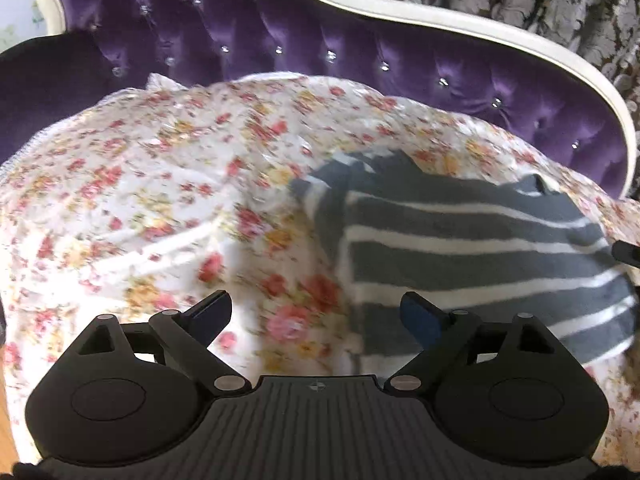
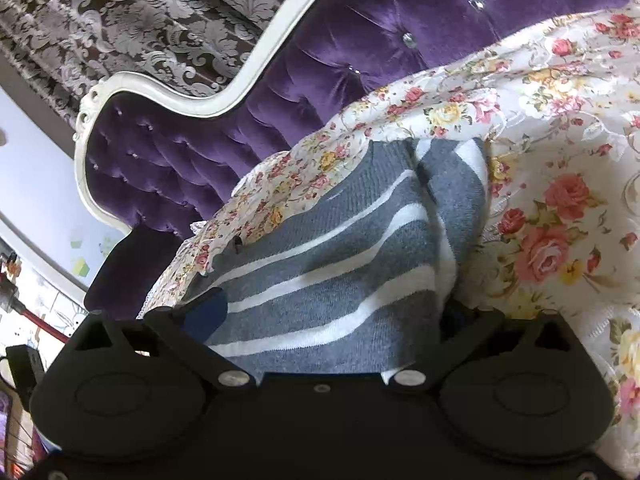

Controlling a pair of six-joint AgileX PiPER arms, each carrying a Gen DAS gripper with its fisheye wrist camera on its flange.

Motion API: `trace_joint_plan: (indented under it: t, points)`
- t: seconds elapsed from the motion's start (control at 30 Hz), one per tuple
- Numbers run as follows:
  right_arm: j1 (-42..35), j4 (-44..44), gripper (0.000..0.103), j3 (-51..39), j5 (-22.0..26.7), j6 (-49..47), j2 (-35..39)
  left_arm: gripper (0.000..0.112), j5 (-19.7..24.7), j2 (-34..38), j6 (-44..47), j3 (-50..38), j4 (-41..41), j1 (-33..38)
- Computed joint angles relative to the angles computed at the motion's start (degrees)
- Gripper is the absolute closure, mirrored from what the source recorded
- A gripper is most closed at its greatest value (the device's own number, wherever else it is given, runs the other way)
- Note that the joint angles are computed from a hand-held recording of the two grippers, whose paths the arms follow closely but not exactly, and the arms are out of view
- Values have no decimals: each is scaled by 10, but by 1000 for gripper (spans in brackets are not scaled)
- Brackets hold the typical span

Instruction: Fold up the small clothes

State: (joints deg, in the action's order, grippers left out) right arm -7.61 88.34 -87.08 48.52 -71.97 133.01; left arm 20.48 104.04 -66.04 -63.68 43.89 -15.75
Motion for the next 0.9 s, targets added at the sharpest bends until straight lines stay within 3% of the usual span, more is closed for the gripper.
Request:
trace_joint_plan:
  t: [0.07, 0.13, 0.2, 0.43, 0.53, 0.67, 0.9]
  points:
    - [6, -26, 14, -7, -20, 38, -6, 21, -3, -8, 30, 3, -36, 13]
    - [16, -67, 50, -12, -53, 77, -17, 21, -6, -12, 64, 4, -77, 25]
    - [27, -128, 70, -21, -87, 133, -24, 21, -3, -15, 99, 2, -114, 35]
    - [93, -276, 72, -2, -205, 252, -95, 21, -3, -28, 194, 8, -208, 60]
    - [137, -411, 73, -15, -240, 365, -134, 21, -2, -38, 232, 12, -245, 70]
    - [196, -581, 73, -68, -226, 508, -149, 21, -5, -50, 296, 16, -316, 90]
    - [323, -762, 73, -179, -179, 618, -98, 21, -8, -75, 368, 29, -396, 129]
